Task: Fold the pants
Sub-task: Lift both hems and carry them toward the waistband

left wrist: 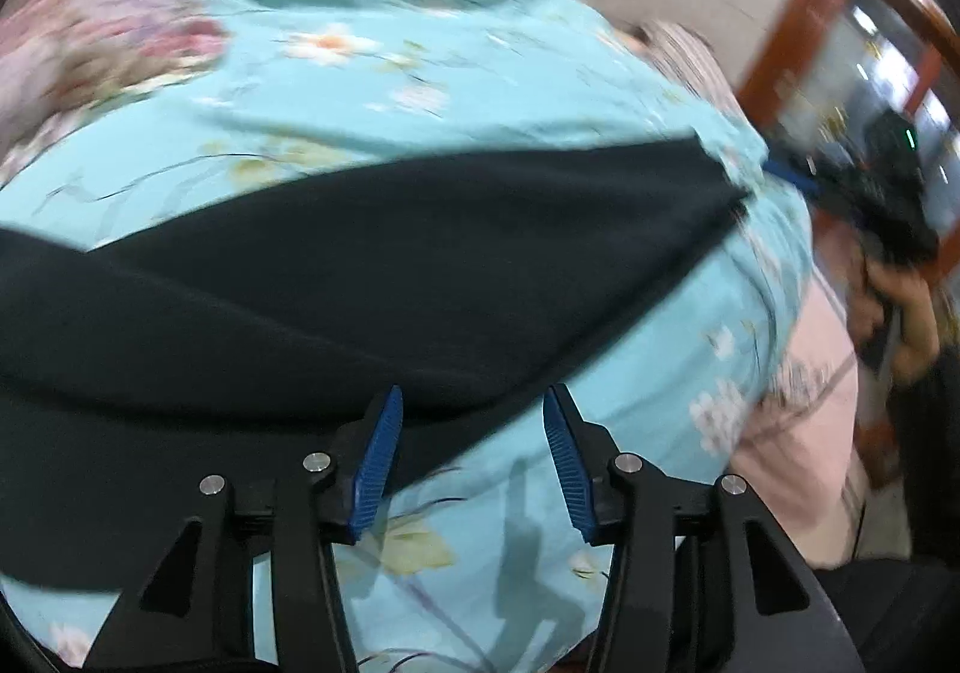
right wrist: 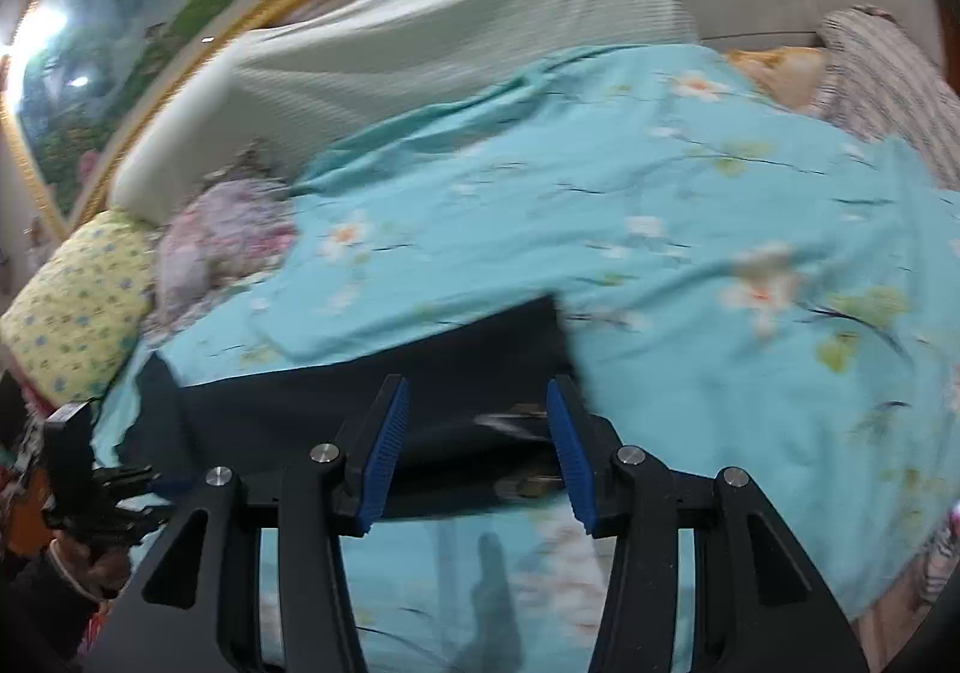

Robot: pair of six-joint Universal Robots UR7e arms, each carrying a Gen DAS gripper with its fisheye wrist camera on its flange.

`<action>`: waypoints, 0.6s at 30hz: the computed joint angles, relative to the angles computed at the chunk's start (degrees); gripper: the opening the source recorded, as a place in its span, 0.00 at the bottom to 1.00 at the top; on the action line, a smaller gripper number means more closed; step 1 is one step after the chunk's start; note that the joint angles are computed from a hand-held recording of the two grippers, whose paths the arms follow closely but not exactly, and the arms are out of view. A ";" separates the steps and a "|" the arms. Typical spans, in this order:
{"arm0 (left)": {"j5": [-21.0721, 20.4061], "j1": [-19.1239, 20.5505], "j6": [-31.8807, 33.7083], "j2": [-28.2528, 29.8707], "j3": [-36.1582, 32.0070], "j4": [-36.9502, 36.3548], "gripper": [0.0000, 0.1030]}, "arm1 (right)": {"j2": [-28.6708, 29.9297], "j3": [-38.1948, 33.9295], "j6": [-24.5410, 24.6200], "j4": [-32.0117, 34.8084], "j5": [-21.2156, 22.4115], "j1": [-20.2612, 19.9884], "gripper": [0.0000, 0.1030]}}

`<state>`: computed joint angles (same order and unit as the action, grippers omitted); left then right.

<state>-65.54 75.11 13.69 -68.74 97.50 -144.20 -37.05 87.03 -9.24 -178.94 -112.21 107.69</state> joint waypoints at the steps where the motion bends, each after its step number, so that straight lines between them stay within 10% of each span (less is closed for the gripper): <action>1: 0.78 0.08 -1.74 -0.47 -0.15 -0.36 0.51 | 0.73 -0.74 -0.32 0.60 1.07 0.34 0.48; 18: 18.93 3.92 -25.48 5.04 -23.66 14.93 0.64 | 16.26 -20.67 -3.89 23.19 18.21 3.74 0.48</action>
<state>-46.60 79.03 -11.79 -63.70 73.84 -129.27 -20.79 66.36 -13.13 -155.75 -93.99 111.43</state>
